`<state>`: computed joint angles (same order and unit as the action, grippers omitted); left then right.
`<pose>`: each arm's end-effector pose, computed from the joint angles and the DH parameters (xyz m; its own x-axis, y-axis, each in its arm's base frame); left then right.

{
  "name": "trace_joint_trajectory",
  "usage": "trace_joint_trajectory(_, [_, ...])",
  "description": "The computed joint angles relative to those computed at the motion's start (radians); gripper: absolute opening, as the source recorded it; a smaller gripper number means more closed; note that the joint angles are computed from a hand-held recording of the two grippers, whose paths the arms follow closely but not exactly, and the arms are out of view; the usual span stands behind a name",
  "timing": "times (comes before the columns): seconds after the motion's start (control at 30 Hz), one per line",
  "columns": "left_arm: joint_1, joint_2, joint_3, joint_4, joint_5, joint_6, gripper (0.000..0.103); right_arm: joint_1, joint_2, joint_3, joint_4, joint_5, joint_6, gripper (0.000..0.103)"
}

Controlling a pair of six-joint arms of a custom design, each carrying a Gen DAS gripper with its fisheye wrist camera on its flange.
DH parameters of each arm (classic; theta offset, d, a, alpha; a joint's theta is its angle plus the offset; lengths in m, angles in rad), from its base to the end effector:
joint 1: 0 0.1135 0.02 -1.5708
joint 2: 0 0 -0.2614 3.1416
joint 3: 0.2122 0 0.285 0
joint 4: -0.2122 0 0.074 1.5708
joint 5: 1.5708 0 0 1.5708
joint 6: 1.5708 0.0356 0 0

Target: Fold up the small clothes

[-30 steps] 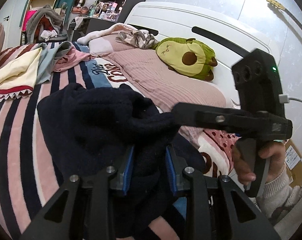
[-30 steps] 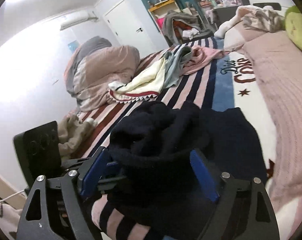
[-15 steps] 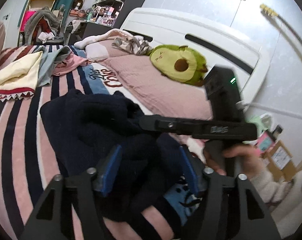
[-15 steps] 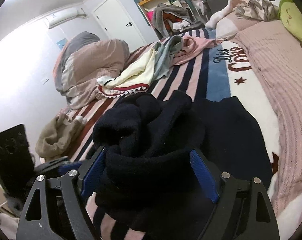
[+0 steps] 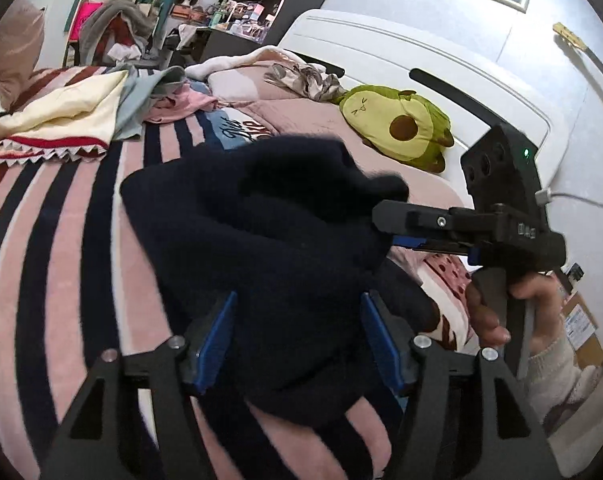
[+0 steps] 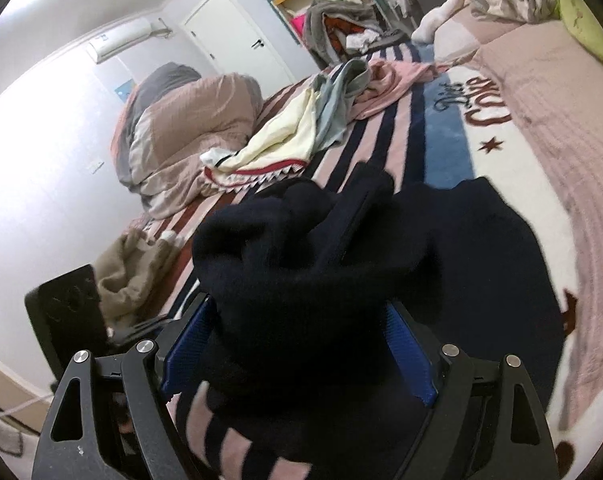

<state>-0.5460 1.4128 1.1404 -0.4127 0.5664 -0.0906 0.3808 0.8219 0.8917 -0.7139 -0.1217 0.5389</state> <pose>0.2840 -0.1949 0.2887 -0.6103 0.2815 -0.7405 0.7411 0.5330 -0.4082 0.1870 0.0795 0.3186 -0.7140 0.2629 -0.6489 -0.1079 0.8745 0.4729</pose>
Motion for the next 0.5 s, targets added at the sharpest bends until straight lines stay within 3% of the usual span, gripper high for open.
trace_joint_trajectory(0.37, [0.017, 0.024, -0.002, 0.043, 0.055, -0.012, 0.059, -0.019, 0.136, 0.029, 0.123, 0.0, 0.031, 0.079])
trace_joint_trajectory(0.4, [0.019, 0.021, -0.006, 0.044, 0.058, -0.012, 0.059, -0.014, 0.136, 0.025, 0.136, 0.013, 0.036, 0.075])
trace_joint_trajectory(0.47, [0.024, 0.017, -0.008, 0.039, 0.066, -0.01, 0.059, 0.003, 0.126, 0.015, 0.152, 0.045, 0.039, 0.046])
trace_joint_trajectory(0.5, [0.027, 0.014, -0.01, 0.034, 0.07, -0.006, 0.059, 0.008, 0.116, 0.01, 0.153, 0.056, 0.041, 0.041])
